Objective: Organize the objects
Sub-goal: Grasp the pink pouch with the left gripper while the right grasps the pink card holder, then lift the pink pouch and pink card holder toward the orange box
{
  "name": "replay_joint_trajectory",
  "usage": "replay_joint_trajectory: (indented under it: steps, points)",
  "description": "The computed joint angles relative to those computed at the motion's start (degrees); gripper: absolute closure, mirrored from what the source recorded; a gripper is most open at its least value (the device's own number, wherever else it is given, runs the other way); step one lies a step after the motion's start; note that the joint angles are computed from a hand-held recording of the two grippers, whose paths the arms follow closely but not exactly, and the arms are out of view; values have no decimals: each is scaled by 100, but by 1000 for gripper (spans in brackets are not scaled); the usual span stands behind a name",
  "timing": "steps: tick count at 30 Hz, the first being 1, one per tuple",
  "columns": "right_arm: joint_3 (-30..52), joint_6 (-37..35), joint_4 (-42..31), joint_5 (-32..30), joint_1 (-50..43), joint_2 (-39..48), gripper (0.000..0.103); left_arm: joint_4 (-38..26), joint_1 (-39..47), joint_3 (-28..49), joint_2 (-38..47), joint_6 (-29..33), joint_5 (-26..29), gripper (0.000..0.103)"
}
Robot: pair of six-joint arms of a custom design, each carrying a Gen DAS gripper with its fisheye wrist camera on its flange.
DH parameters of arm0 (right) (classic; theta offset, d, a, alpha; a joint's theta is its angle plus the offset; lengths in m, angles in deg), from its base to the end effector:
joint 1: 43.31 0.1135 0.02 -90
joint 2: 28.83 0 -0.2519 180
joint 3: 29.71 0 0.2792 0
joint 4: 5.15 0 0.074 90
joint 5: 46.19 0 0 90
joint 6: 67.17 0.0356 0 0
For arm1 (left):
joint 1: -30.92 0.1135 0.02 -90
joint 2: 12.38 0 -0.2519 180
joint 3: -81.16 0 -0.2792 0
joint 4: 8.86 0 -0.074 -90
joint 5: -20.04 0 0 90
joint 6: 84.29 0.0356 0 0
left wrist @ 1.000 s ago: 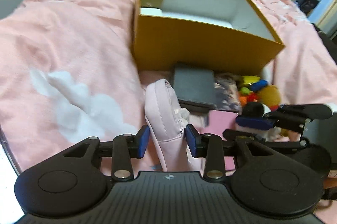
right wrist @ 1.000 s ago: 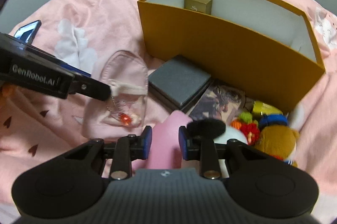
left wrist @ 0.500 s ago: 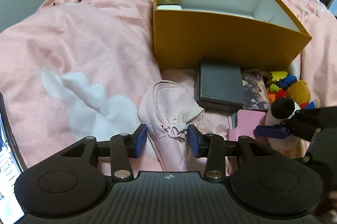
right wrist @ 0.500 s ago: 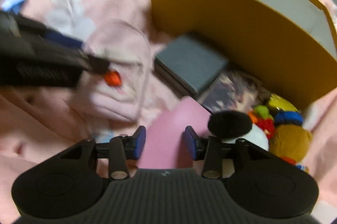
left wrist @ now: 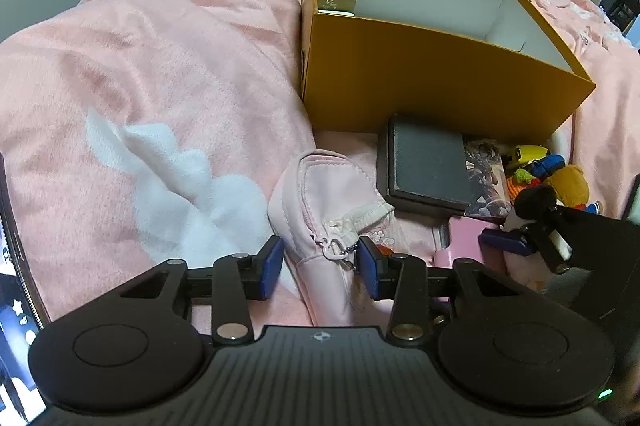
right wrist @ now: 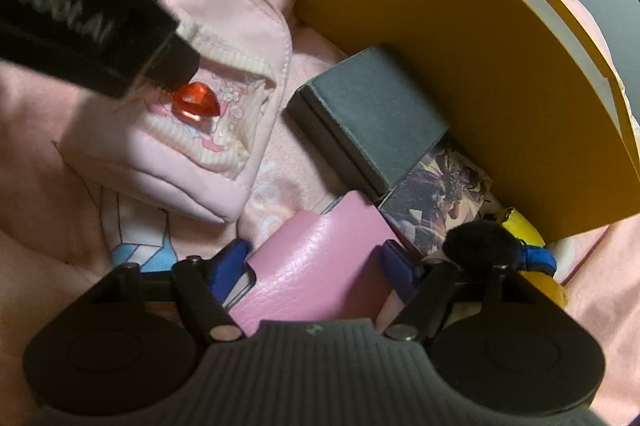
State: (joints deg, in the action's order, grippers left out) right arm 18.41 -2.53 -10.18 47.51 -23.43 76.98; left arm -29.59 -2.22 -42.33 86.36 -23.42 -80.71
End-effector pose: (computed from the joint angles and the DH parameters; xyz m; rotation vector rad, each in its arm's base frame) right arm 0.2717 0.0958 0.0226 -1.0064 2.4696 -0.1170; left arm 0.2670 -0.1664 0.0778 0.0327 2.6411 -0.1156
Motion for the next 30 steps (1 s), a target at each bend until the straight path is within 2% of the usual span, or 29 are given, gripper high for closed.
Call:
replay_joint_trajectory:
  steps: [7, 11, 16, 20, 23, 30]
  points:
    - [-274, 226, -761, -775, -584, -1109, 69, 160, 11, -153, -103, 8, 61, 62]
    - [-467, 404, -933, -1262, -928, -1802, 81, 197, -14, -182, -127, 24, 41, 63]
    - [-693, 541, -1175, -2097, -1271, -2445, 85, 182, -28, -200, -159, 39, 35, 65]
    - [-215, 775, -1475, -2342, -1644, -1626, 85, 158, 0, -172, -130, 9, 71, 65]
    - [124, 813, -1948, -2364, -1907, -1391, 84, 121, 31, -124, -69, -71, 83, 65]
    - [639, 594, -2165, -2399, -1844, -837, 77, 131, 215, -112, -45, -403, 321, 64]
